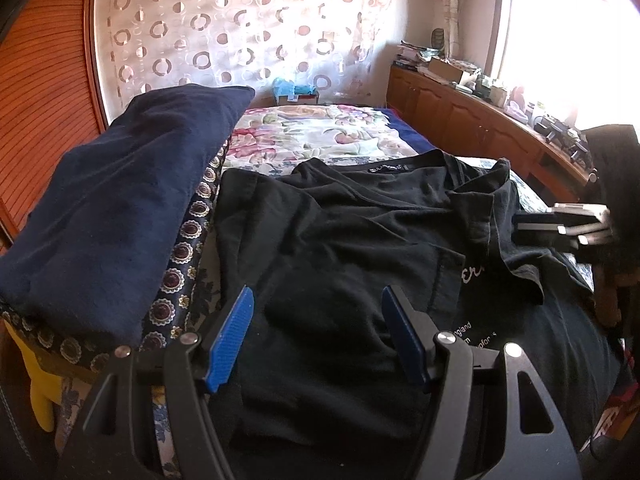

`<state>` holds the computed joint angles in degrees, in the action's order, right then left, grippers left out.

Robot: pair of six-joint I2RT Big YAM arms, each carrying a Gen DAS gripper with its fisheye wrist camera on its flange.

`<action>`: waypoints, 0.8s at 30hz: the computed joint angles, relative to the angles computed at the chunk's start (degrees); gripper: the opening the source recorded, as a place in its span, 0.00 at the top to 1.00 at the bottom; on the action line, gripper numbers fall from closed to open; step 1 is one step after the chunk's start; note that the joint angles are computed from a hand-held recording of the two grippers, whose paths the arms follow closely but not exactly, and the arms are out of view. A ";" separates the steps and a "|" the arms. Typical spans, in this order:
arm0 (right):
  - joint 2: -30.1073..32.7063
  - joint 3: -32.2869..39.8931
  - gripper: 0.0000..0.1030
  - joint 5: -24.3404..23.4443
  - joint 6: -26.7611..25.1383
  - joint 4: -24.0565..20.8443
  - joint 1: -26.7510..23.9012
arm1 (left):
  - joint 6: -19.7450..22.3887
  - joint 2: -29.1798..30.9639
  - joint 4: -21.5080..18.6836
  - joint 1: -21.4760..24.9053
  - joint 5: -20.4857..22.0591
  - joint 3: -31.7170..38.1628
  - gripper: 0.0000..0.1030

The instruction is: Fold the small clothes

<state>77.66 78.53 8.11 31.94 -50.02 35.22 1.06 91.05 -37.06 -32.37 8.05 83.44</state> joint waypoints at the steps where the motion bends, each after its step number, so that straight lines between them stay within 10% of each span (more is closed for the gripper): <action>1: 0.01 0.32 0.48 1.19 -0.14 -0.69 -0.37 | 0.07 0.01 -0.05 0.02 0.01 0.03 0.35; 9: 2.96 1.74 0.49 0.23 1.86 -3.64 -5.87 | 0.38 0.59 -0.37 -0.14 -0.49 0.57 0.35; 13: 5.82 3.76 0.93 -4.80 0.03 -1.64 -7.27 | 0.61 1.54 -0.64 -0.09 -1.59 1.42 0.35; 16: 6.42 4.98 0.93 -12.63 -3.12 4.06 -7.27 | 0.85 2.26 -0.94 0.23 -2.11 2.29 0.35; 24: 3.55 5.26 0.70 -3.55 -5.51 0.72 -6.21 | 4.79 4.62 -2.65 0.66 -1.61 6.71 0.35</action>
<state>81.22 83.79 4.56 26.43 -49.30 29.01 5.85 95.67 -39.70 -31.71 6.44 90.15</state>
